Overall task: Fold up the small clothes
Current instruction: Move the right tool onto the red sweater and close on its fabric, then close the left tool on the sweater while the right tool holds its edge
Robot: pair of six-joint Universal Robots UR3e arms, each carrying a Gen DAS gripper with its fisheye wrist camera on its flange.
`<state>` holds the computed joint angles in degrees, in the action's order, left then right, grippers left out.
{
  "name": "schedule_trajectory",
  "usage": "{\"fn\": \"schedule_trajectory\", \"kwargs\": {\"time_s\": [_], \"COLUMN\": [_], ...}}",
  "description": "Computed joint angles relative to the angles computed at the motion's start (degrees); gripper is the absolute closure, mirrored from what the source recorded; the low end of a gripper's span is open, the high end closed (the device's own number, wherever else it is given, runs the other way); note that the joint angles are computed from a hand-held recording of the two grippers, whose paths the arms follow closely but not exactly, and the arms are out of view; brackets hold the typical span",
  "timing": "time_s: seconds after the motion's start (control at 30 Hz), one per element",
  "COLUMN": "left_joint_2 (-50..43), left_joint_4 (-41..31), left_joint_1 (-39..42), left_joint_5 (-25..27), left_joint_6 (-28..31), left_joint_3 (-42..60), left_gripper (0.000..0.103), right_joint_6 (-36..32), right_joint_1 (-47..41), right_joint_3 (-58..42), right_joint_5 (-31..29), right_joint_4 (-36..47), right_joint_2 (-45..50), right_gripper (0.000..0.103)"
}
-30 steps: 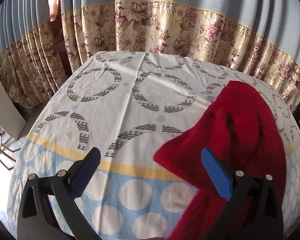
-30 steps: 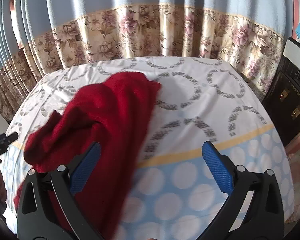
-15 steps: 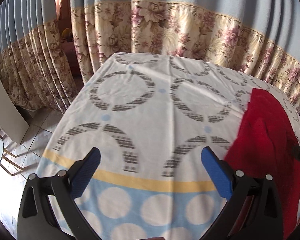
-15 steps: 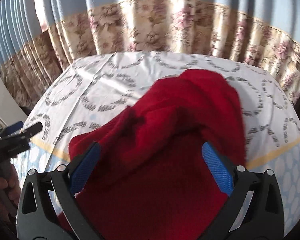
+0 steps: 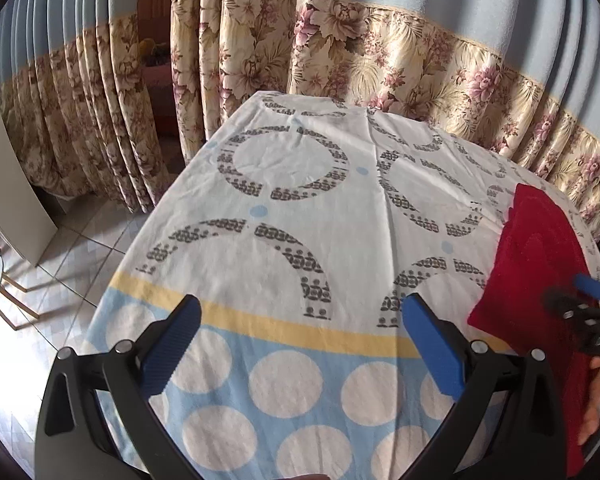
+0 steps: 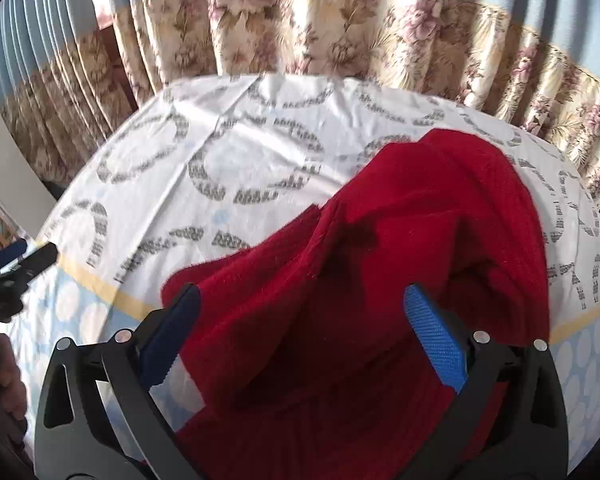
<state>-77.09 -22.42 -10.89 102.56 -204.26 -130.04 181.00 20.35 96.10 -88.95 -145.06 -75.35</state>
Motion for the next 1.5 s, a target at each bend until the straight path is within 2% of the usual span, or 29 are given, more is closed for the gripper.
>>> {"fn": "schedule_trajectory", "kwargs": {"time_s": [0.03,0.07,0.2,0.23,0.27,0.4,0.53,0.6,0.7,0.77,0.93,1.0,1.13,1.23,1.33,1.5], "left_joint_2": [0.2,0.3,0.7,0.8,0.8,-0.8,-3.8,-6.4,-11.1,-14.2,-22.5,-25.7,-31.5,-36.6,-42.4,-50.4], "left_joint_4": [-0.1,-0.3,-1.5,-1.6,-2.0,-3.5,-5.4,-6.5,-8.4,-10.0,-15.6,-18.3,-21.9,-25.3,-27.3,-30.2], "left_joint_1": [-0.2,-0.5,-1.4,-1.6,-2.1,-4.9,-8.1,-10.3,-13.6,-15.6,-18.9,-18.9,-19.7,-20.3,-20.2,-19.2], "left_joint_5": [0.2,0.5,1.6,1.7,2.1,4.3,6.6,8.2,10.2,11.8,14.2,13.3,12.9,12.5,9.8,5.1], "left_joint_6": [-0.2,-0.4,-1.2,-1.3,-1.7,-3.0,-4.2,-5.0,-6.1,-6.9,-10.0,-11.2,-11.6,-11.0,-8.9,-5.6], "left_joint_3": [-0.1,0.0,0.8,0.8,1.3,4.2,8.7,12.1,18.2,22.4,33.8,38.0,45.5,52.1,58.5,66.8], "left_gripper": [0.002,0.002,0.002,0.002,0.002,0.002,0.002,0.002,0.002,0.002,0.002,0.002,0.002,0.002,0.002,0.002], "right_joint_6": [-0.4,-1.2,-3.8,-4.2,-5.3,-9.2,-16.2,-20.0,-23.0,-24.3,-24.9,-24.6,-21.5,-19.7,-17.2,-18.9], "right_joint_1": [0.1,0.6,-1.2,-2.2,-4.3,-14.0,-33.4,-44.1,-55.2,-60.7,-66.7,-69.2,-71.2,-72.7,-73.8,-74.1], "right_joint_3": [-0.2,-0.5,1.5,2.4,4.2,11.4,17.7,17.6,13.9,8.8,-3.7,-12.2,-26.8,-33.0,-39.1,-32.8], "right_joint_5": [0.3,-0.2,2.6,3.8,6.0,10.4,15.5,17.1,16.5,15.0,11.9,11.7,7.4,5.5,4.0,4.9], "right_joint_4": [0.4,0.6,-0.3,-0.7,-0.8,-0.8,2.4,3.1,-0.5,-3.7,-9.3,-7.7,-5.9,-5.0,-2.2,-5.4], "right_joint_2": [0.5,1.3,0.2,-1.0,-3.4,-13.7,-25.4,-26.7,-20.8,-13.5,1.5,8.4,19.9,24.2,28.4,26.2], "right_gripper": [0.02,0.042,0.075,0.091,0.094,0.095,0.095,0.095,0.095,0.095,0.095,0.095,0.096,0.096,0.096,0.095]}}
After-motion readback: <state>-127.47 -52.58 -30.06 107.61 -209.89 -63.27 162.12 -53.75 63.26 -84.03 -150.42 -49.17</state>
